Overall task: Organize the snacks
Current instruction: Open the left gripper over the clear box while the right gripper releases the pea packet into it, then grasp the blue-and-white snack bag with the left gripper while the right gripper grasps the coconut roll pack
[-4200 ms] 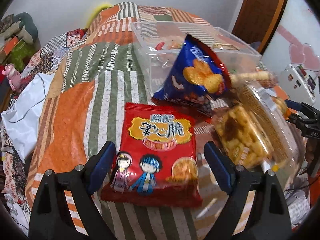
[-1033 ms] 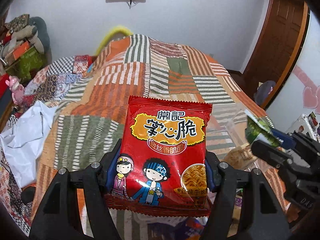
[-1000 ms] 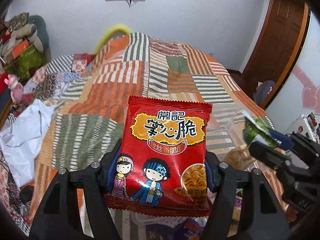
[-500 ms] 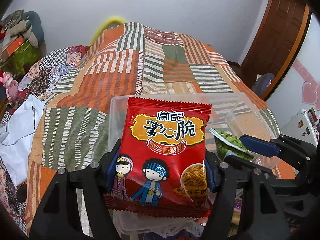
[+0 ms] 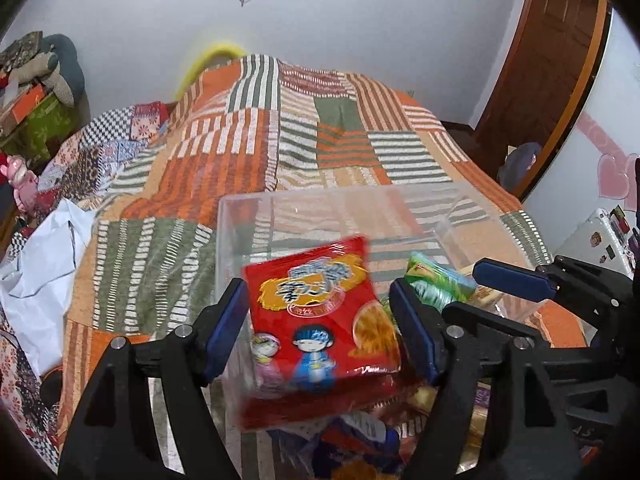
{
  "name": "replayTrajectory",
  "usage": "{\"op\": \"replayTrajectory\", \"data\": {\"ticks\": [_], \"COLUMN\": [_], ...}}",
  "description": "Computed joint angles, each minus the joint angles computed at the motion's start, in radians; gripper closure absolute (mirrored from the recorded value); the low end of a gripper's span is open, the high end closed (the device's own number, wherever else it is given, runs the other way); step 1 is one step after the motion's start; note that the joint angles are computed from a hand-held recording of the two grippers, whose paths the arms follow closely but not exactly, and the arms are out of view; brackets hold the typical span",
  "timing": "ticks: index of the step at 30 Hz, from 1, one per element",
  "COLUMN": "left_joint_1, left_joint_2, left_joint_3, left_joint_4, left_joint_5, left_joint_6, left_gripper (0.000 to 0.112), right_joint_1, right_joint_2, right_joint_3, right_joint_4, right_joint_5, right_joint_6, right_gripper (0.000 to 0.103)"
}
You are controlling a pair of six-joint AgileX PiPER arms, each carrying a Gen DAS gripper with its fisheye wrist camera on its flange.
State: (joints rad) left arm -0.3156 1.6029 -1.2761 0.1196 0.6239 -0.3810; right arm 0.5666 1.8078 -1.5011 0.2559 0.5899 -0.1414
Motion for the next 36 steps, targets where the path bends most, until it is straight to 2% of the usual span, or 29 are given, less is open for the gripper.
{"op": "replayTrajectory", "data": {"ticks": [3, 5, 12, 16, 23, 28, 36], "left_joint_1": [-0.008, -0.011, -0.047, -0.086, -0.135, -0.131, -0.071], "left_joint_2": [-0.037, -0.061, -0.152, -0.192, -0.201, -0.178, -0.258], "left_joint_3": [0.018, 0.033, 0.113, 0.165, 0.245, 0.282, 0.388], "left_joint_4": [0.032, 0.042, 0.122, 0.166, 0.231, 0.187, 0.072], "left_joint_5": [0.001, 0.007, 0.029, 0.041, 0.003, -0.028, -0.080], "left_joint_6": [-0.030, -0.044, -0.131, -0.187, -0.291, -0.283, -0.173], "left_gripper": [0.035, 0.035, 0.033, 0.029, 0.025, 0.025, 0.018], "right_joint_1": [0.004, 0.003, 0.017, 0.018, 0.026, 0.030, 0.009], "right_joint_2": [-0.032, -0.058, -0.147, -0.200, -0.237, -0.240, -0.271], "right_joint_3": [0.025, 0.050, 0.150, 0.224, 0.312, 0.367, 0.440], "right_joint_4": [-0.019, -0.019, -0.080, -0.068, -0.028, -0.004, 0.116], "right_joint_5": [-0.015, -0.029, -0.085, -0.125, -0.161, -0.172, -0.189], "right_joint_6": [0.018, 0.018, 0.066, 0.058, 0.025, 0.009, -0.080], "right_gripper": [0.061, 0.057, 0.053, 0.047, 0.045, 0.045, 0.045]}}
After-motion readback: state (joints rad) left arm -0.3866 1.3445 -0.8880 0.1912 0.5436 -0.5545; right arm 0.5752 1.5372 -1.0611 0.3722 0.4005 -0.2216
